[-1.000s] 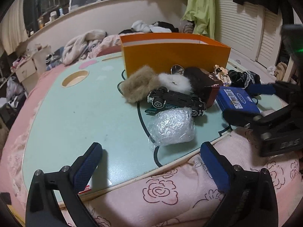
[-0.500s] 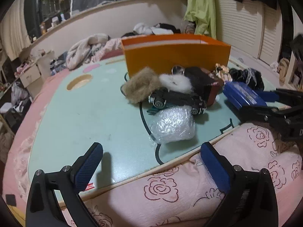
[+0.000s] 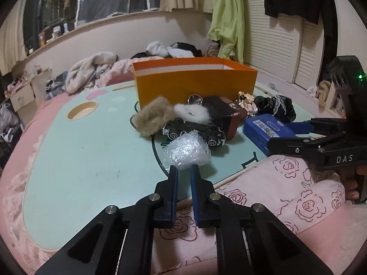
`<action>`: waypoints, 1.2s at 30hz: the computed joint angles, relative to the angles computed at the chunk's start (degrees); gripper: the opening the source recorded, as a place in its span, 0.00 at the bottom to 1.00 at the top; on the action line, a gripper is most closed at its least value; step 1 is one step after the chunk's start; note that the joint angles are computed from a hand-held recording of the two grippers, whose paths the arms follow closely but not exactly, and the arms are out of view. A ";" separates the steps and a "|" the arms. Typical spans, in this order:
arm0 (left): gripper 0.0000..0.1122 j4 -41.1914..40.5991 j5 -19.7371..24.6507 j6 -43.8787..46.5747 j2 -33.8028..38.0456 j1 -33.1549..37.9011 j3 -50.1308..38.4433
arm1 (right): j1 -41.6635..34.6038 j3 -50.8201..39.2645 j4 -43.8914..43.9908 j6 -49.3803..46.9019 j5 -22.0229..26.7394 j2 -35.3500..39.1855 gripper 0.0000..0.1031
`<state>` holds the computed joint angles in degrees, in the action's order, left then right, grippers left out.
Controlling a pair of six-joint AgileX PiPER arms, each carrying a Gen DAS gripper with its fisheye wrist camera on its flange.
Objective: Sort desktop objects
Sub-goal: 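Lift the clear bag with the left gripper while the right gripper grasps and lifts the blue tin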
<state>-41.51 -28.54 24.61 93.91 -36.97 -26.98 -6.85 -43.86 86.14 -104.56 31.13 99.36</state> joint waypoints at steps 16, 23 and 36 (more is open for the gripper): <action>0.36 -6.91 8.51 13.24 3.48 1.41 -7.75 | 8.50 -1.74 -1.32 4.22 -15.88 0.10 0.77; 0.29 0.19 0.41 1.69 1.06 -0.24 -2.12 | 2.74 -1.09 1.93 -1.10 -5.67 0.32 0.68; 0.29 2.29 6.76 2.02 -5.81 3.19 -7.84 | -6.15 -0.93 1.69 -2.54 14.60 -3.69 0.67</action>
<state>-39.23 -21.78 26.63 88.10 -33.79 -34.83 -12.99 -44.79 87.83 -107.10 45.73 95.68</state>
